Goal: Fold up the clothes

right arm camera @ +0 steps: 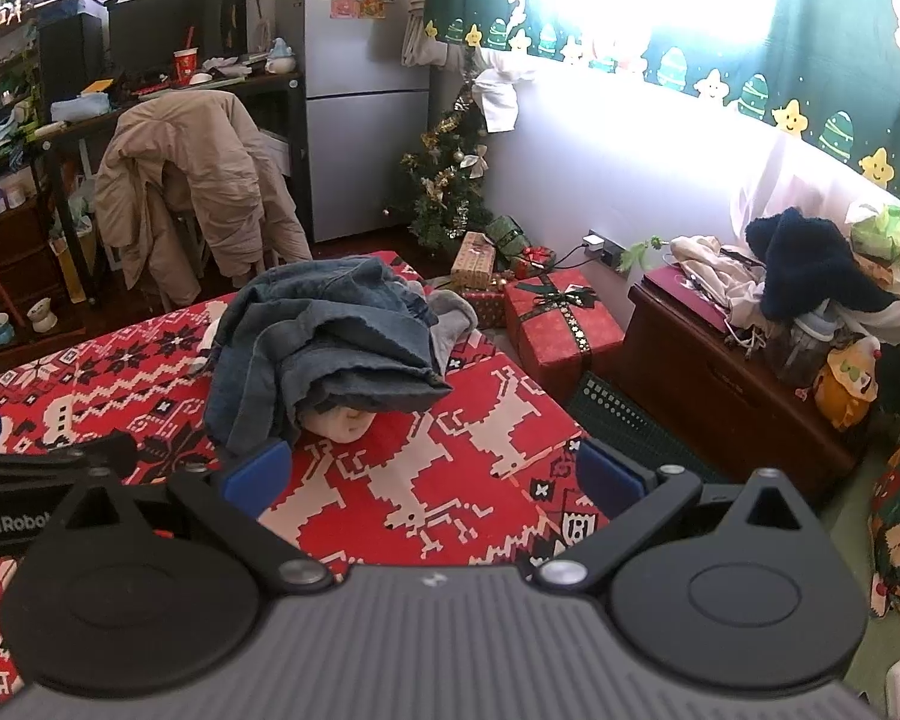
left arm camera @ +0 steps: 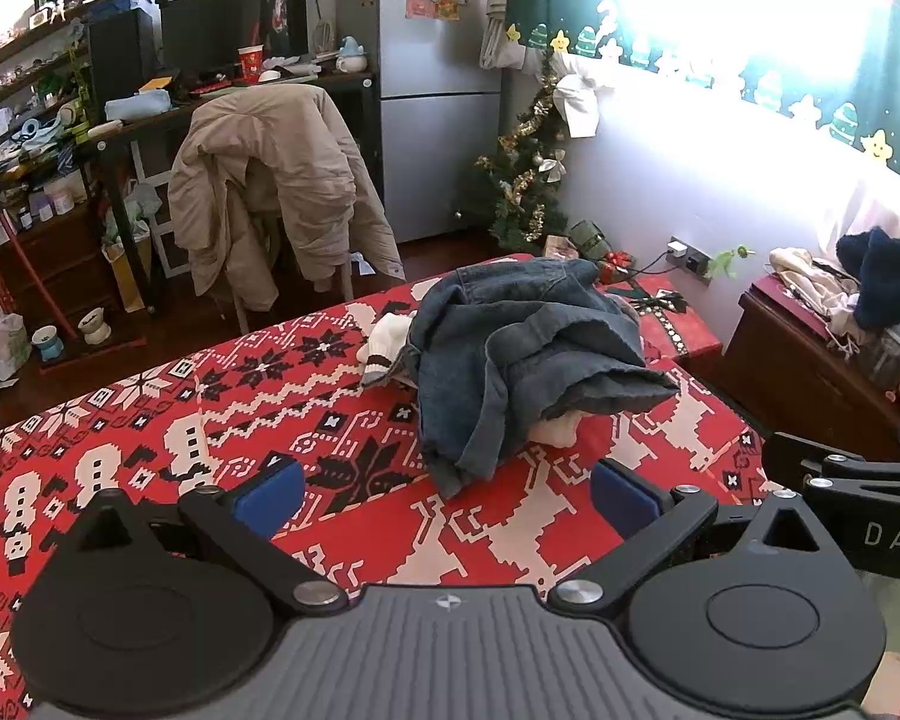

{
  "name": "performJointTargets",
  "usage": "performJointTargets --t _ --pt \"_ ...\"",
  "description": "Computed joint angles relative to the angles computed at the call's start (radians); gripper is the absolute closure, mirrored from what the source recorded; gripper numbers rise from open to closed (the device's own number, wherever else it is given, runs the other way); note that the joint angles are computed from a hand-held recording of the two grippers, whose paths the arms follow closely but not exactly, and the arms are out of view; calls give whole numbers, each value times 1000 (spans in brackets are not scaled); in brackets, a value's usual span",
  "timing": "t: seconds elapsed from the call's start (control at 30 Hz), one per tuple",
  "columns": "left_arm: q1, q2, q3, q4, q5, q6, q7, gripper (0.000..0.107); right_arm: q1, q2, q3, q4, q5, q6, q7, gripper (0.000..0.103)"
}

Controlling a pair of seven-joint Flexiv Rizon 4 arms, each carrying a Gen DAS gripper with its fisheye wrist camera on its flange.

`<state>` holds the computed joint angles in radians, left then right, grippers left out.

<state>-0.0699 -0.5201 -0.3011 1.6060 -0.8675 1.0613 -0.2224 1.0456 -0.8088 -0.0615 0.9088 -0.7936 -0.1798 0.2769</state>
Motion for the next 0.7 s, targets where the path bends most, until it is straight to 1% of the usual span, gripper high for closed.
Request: performJointTargets --t 0.33,0.53,0.7 --pt "0 12 6 9 -1 -4 -2 5 3 -11 -4 -17 -4 -5 -3 1" --pt "-3 2 2 4 -3 11 1 5 -2 14 3 31 -8 17 15 1" --pt "-1 3 2 2 0 7 -2 5 -3 9 3 21 -13 10 6 1"
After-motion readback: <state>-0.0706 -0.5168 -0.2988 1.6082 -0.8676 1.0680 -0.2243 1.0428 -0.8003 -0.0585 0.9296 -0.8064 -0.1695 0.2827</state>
